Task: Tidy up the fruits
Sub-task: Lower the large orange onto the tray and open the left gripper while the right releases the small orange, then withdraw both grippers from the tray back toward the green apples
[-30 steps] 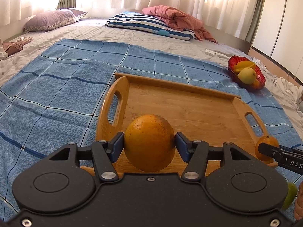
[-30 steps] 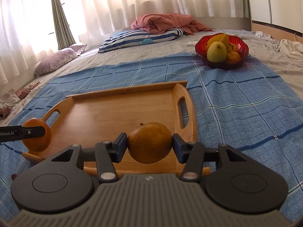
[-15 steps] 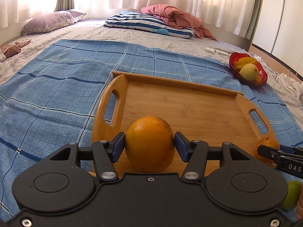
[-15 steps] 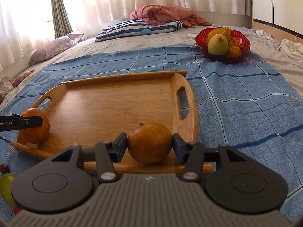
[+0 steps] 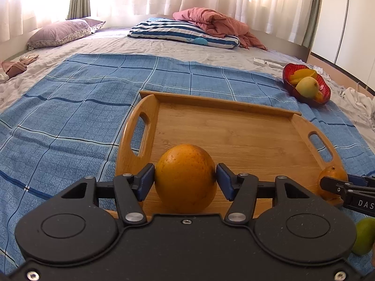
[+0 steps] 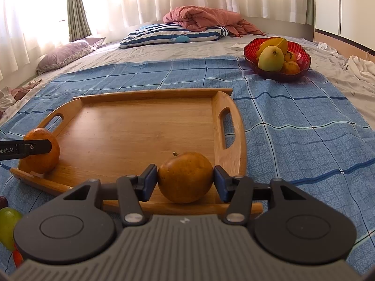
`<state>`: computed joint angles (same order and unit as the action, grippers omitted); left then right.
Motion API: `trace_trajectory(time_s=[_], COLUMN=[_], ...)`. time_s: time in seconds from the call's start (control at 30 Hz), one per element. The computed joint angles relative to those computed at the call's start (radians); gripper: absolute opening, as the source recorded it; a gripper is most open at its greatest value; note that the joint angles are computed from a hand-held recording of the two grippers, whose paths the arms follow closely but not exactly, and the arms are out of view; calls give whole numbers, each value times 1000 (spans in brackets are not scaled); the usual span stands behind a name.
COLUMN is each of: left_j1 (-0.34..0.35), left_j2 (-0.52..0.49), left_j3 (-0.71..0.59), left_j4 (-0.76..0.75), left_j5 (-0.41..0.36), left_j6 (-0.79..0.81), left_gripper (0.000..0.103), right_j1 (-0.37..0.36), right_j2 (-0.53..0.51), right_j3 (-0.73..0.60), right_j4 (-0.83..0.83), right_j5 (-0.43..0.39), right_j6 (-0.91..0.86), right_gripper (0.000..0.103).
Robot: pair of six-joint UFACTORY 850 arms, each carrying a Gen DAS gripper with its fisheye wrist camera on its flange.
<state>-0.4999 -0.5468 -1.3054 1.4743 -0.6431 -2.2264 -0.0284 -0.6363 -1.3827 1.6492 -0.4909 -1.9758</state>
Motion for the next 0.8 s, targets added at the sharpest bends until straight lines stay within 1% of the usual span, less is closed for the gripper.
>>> trace_trajectory(time_s=[0.07, 0.2, 0.33, 0.4, 0.5, 0.6, 0.67, 0.8], left_j1=[-2, -3, -5, -6, -9, -13, -18, -34], left_j2=[0, 0, 7, 13, 22, 34, 41, 49], left_j3=[0, -1, 10, 19, 31, 45, 54, 63], left_j4=[-6, -35, -25, -10, 13, 42, 56, 65], left_j5=[-3, 0, -4, -3, -4, -2, -7, -27], left_j6=[14, 49, 37, 23, 0, -25, -32, -30], left_gripper=[57, 65, 74, 80, 86, 93, 94, 96], right_j1=[0, 1, -2, -4, -7, -13, -16, -20], right_j2=[2, 9, 16, 20, 29, 36, 42, 56], right_j3=[3, 11, 22, 28, 37, 44, 52, 71], right_j4=[6, 23, 46, 56, 76, 86, 99, 128], right_j5=[2, 7, 3, 2, -2, -11, -18, -25], right_j6=[-11, -37, -69, -78, -92, -101, -118, -160], right_gripper=[60, 60, 61, 68, 70, 74, 77, 80])
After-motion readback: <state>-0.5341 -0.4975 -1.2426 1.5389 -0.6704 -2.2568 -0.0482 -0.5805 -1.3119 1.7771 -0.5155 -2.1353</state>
